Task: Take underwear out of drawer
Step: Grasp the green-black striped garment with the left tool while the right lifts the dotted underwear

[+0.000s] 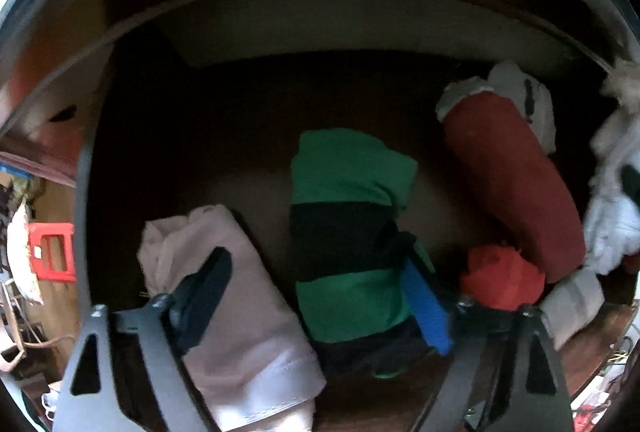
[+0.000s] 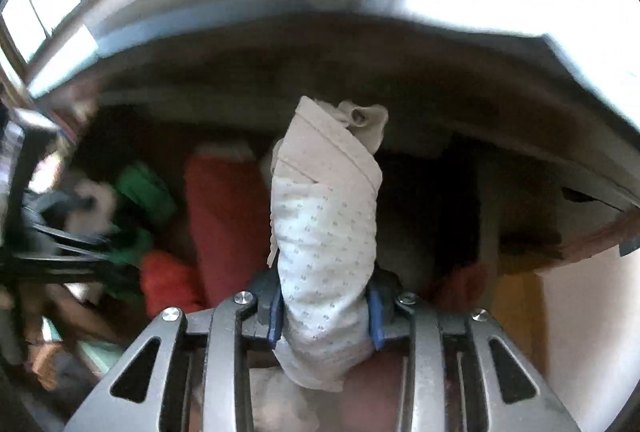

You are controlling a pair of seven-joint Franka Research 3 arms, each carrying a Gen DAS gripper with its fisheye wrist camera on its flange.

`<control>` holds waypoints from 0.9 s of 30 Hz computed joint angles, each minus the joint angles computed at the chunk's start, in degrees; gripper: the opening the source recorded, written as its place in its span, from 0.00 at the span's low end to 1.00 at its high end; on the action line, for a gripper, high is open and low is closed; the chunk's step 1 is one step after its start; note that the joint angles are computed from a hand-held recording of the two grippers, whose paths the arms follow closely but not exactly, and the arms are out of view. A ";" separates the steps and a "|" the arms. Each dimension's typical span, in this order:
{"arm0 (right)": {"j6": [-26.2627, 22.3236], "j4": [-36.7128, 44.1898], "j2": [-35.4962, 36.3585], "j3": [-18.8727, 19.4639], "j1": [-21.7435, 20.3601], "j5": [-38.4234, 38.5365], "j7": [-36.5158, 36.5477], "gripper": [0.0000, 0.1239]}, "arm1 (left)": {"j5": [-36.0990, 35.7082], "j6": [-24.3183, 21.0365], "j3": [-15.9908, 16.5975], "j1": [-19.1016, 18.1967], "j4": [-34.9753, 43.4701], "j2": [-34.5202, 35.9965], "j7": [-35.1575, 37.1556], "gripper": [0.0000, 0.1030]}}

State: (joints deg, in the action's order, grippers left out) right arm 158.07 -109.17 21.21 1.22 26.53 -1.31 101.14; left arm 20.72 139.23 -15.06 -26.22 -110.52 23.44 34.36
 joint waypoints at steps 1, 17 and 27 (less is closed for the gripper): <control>3.67 -2.49 -1.78 0.49 -0.39 1.13 0.13 0.28 | -1.09 0.56 -0.40 0.56 -0.23 0.09 0.61 0.72; 26.86 -14.13 -7.14 -5.46 7.06 8.27 2.93 0.28 | 7.51 20.09 3.86 -2.85 -12.58 -7.66 -11.40 0.16; 29.99 -17.78 -10.44 -10.54 13.71 14.18 -0.43 0.28 | 28.51 15.00 2.10 -3.49 -15.45 -16.40 -27.67 0.16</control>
State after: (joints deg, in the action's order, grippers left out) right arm 188.06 -126.95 10.77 -9.32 40.24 12.87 100.71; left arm 49.23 154.23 -12.95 -29.70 -125.97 7.03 6.69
